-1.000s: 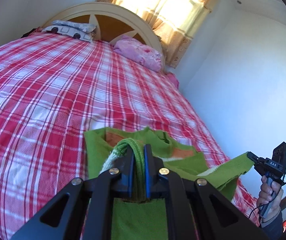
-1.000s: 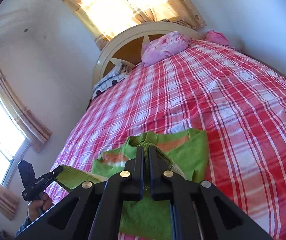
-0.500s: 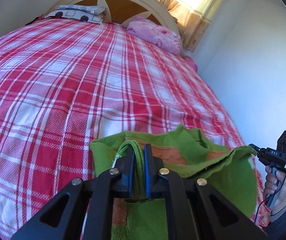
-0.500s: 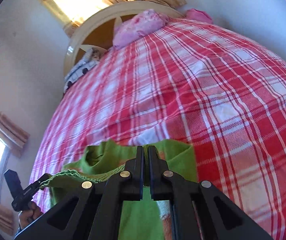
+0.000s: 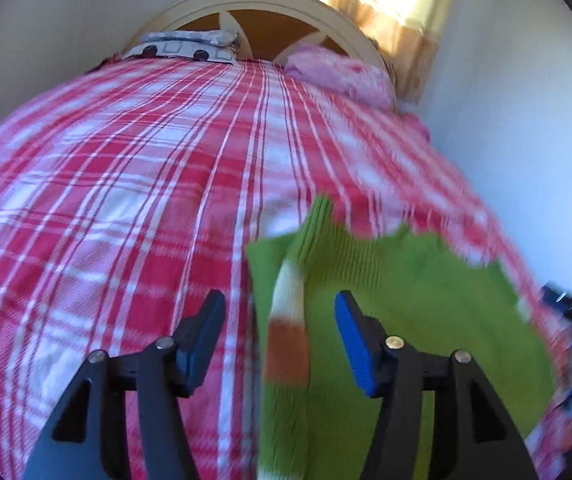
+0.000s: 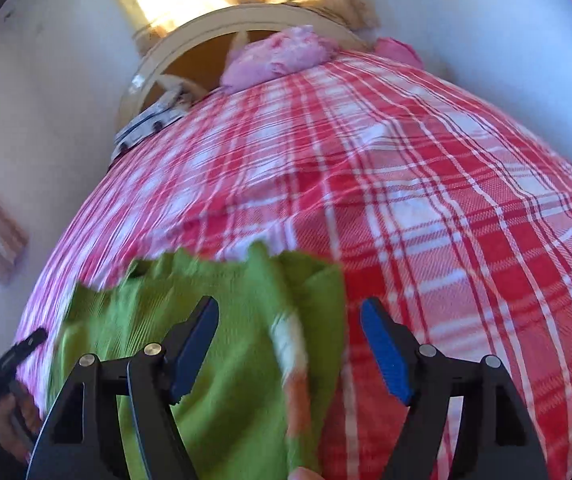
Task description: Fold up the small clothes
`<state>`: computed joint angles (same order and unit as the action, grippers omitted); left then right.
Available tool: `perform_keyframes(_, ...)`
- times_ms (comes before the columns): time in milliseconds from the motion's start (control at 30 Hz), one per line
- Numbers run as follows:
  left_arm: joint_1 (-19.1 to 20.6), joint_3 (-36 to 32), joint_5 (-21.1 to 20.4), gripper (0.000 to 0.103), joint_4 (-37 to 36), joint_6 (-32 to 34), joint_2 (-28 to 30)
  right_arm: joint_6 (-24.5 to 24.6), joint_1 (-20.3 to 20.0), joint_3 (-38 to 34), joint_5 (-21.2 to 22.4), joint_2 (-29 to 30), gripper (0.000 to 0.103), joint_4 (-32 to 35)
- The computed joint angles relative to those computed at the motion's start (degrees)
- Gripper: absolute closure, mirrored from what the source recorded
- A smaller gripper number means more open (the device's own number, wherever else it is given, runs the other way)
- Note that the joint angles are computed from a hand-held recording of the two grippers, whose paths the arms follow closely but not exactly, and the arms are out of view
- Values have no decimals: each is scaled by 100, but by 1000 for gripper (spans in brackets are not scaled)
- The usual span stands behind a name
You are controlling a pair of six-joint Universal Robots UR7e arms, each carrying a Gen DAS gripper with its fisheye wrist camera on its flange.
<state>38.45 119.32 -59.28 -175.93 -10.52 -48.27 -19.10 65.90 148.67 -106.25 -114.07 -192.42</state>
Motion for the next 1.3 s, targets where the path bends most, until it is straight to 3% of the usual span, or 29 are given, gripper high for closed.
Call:
perform_keyframes(100,-242,272,656,43,117,145,51,-293,358,262,-489,92,50,-109)
perform_keyframes(167,-195,396,662,41,154,29,36,-381,325,402,-526,30,53,83)
perform_keyframes(267,-76,564,482,34,-189,-31,-40,-453,181,532,-1030,258,53,-169)
perform_keyframes(367,11,622,298,20,-391,-66,-76,-202,-445,676,-248,-377,53,350)
perform_keyframes(400,67,606,164,17,-373,-67,-78,-206,-438,684,-255,-404,53,294)
perform_keyframes(467,207,550,-94,17,-293,-156,-87,-213,-157,671,-600,-175,53,-203)
perform_keyframes(533,230,606,-172,17,-404,-239,-113,-180,45,592,-836,-55,53,-203)
perform_keyframes(600,195,640,-123,17,-488,-212,-89,26,232,512,-1374,253,60,-96)
perform_keyframes(733,224,710,-193,17,-675,-262,-101,78,193,758,-1544,354,60,-608)
perform_keyframes(967,238,783,-322,9,-851,-135,-117,-30,840,797,-2499,809,59,-1252)
perform_keyframes(1033,241,773,-333,9,-850,-123,-107,-46,947,726,-2447,752,59,-1372)
perform_keyframes(1200,258,773,-404,7,-886,-104,-97,-71,1132,359,-1824,479,59,-1252)
perform_keyframes(1233,263,777,-422,7,-894,-101,-100,-79,1206,205,-1828,579,59,-1080)
perform_keyframes(1300,287,790,-484,6,-941,-95,-109,-173,1399,-188,-2287,1077,59,-854)
